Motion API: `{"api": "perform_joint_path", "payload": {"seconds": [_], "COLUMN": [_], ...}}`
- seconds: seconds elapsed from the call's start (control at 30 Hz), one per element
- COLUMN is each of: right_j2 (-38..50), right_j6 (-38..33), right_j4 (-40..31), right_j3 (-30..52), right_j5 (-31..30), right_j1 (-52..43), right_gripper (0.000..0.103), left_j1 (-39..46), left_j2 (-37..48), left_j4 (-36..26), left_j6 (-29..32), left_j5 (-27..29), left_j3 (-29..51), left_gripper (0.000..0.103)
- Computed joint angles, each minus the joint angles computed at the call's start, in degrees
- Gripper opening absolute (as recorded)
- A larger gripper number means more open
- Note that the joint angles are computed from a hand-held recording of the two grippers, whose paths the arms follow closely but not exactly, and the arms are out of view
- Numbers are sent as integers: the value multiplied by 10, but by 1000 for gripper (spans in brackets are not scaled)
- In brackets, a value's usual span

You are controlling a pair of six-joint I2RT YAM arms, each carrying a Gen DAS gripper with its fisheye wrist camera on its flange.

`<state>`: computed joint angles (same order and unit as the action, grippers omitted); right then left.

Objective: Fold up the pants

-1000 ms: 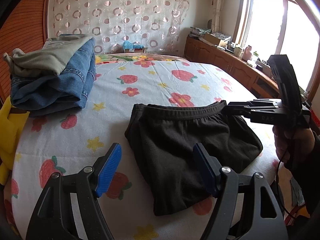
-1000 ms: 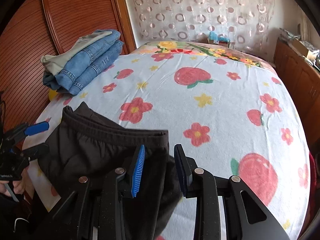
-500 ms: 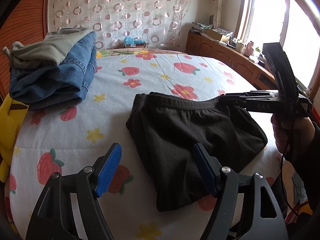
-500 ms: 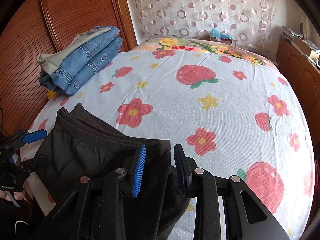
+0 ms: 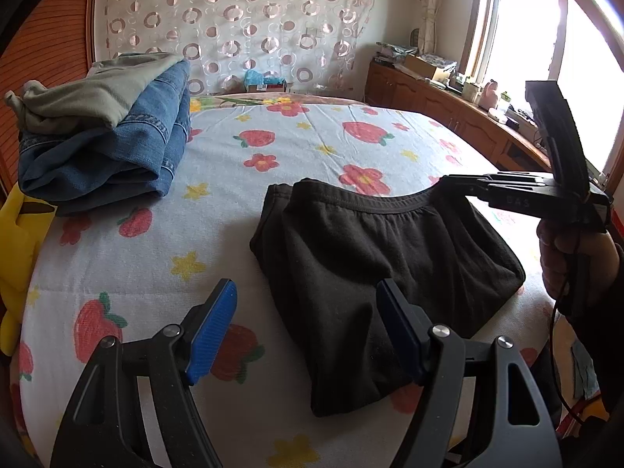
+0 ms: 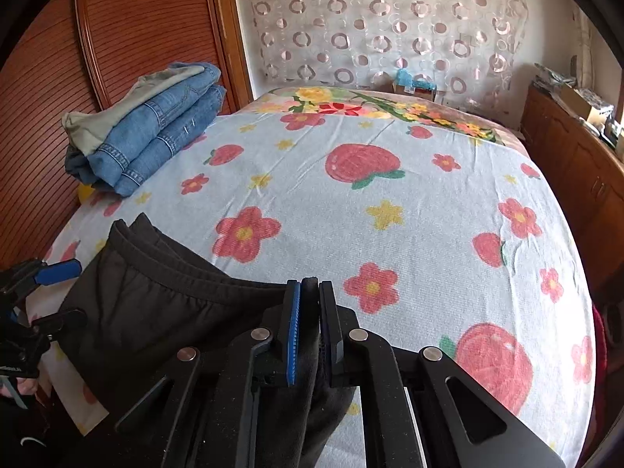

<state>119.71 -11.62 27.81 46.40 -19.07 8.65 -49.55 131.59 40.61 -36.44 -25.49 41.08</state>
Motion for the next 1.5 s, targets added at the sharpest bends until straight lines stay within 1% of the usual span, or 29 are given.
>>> {"api": "perform_joint_path", "payload": {"seconds": [0.03,0.13,0.17,0.23,0.33,0.47,0.53,0.7,0.73,0.77,0.87,1.0,1.2,1.23,1.27,1.33,1.43,1.5], "right_j2": [-4,-25,-34,-53,-79,-97,-98,-97,-97,-94,-91,-105,-127,-133,-139,-141,-136,-124], "right_j6": [1,0,-2,-12,-28,-46,-50,-68,-73,-80,-98,-105,-101,-99,-95,-83,-63,-52], "right_j4": [-6,0,1,1,17,32,39,51,57,65,91,92,68,66,68,74,62,59], "right_j3": [-3,-30,-43,-70,-124,-181,-197,-215,-220,-224,-247,-261,-263,-264,-265,-261,-237,-218], "right_j5": [-3,-11,-18,-27,-46,-50,-49,-74,-79,-88,-114,-124,-135,-132,-125,-114,-93,-90], "right_j1": [-2,-11,-17,-24,-35,-48,-54,-80,-85,-93,-112,-130,-156,-158,-155,-148,-125,-110], "right_gripper": [17,20,22,24,25,25,25,25,24,18,10,8,8,11,20,26,38,39], "left_j1": [0,3,2,3,2,0,0,2,3,1,1,0,4,5,6,8,18,26], "left_j2": [-1,-1,-1,-1,1,4,6,12,14,16,21,26,25,22,18,11,0,-3], "left_j4": [0,2,2,3,3,1,2,-8,-10,-17,-24,-13,-3,1,3,2,4,1], "left_j6": [0,1,-1,-2,-4,-8,-9,-11,-11,-11,-12,-6,-11,-12,-9,-1,11,23], "left_j5": [-1,-1,-2,-2,-1,-2,-2,-2,0,-2,-4,-7,-2,-1,-2,-7,-1,6], "left_j3": [-1,-2,-3,-4,-4,-3,-3,5,7,10,15,11,6,2,0,0,-1,5], "left_gripper": [75,75,75,75,75,75,75,75,75,75,75,75,75,75,75,75,75,75]}}
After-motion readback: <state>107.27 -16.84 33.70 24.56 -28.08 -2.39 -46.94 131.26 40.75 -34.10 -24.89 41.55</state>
